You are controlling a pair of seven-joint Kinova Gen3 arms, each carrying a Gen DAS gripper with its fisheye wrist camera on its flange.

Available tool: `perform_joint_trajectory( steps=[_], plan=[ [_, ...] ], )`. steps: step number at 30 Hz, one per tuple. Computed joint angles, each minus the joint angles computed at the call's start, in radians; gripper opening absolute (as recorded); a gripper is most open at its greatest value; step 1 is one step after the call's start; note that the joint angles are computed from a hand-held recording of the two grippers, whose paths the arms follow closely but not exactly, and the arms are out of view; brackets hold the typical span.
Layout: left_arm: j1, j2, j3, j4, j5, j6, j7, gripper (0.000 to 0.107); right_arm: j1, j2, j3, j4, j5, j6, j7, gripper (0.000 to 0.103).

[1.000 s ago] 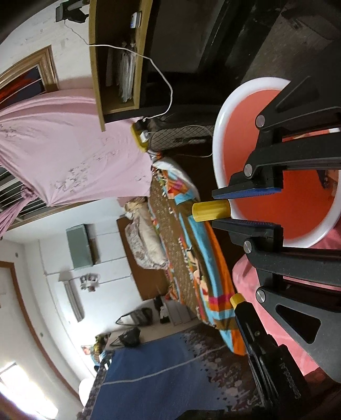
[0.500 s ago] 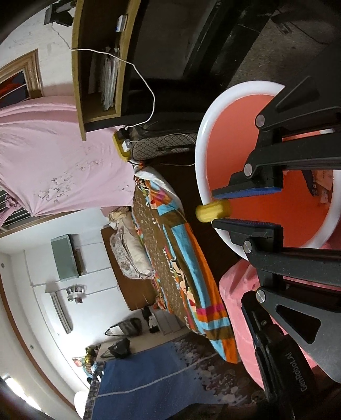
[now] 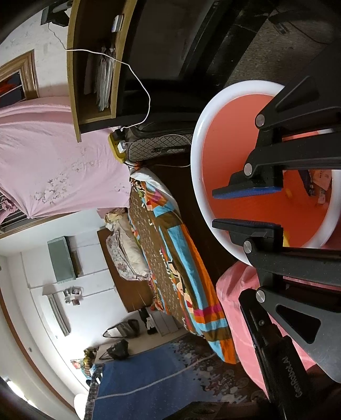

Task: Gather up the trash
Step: 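Move both open tools back over the toothpaste tube and brown scrap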

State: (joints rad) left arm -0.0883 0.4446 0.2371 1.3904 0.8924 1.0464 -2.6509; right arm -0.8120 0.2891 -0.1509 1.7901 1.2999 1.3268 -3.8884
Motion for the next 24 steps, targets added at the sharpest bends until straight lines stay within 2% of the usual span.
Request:
perform_joint_trajectory(
  steps=[4,9,15,19,22,24],
  plan=[
    [-0.011,-0.004,0.0,0.008,0.02,-0.004,-0.002,0.008,-0.001,0.001,0.0,0.003,0.006,0.002,0.0,0.014],
    [-0.041,-0.042,-0.007,0.062,0.085,-0.066,-0.063,0.015,-0.018,0.015,0.0,-0.003,0.032,0.029,-0.002,0.014],
    [-0.093,-0.115,-0.035,0.161,0.223,-0.181,-0.197,0.031,-0.046,0.037,0.003,-0.028,0.082,0.068,0.015,0.015],
    [-0.118,-0.153,-0.069,0.213,0.318,-0.237,-0.283,0.046,-0.063,0.052,0.005,-0.063,0.113,0.066,0.048,0.016],
    [-0.138,-0.173,-0.098,0.244,0.391,-0.261,-0.341,0.056,-0.079,0.071,0.01,-0.103,0.138,0.063,0.079,0.021],
    [-0.154,-0.182,-0.12,0.26,0.437,-0.267,-0.374,0.062,-0.091,0.083,0.017,-0.126,0.154,0.058,0.097,0.032]
  ],
)
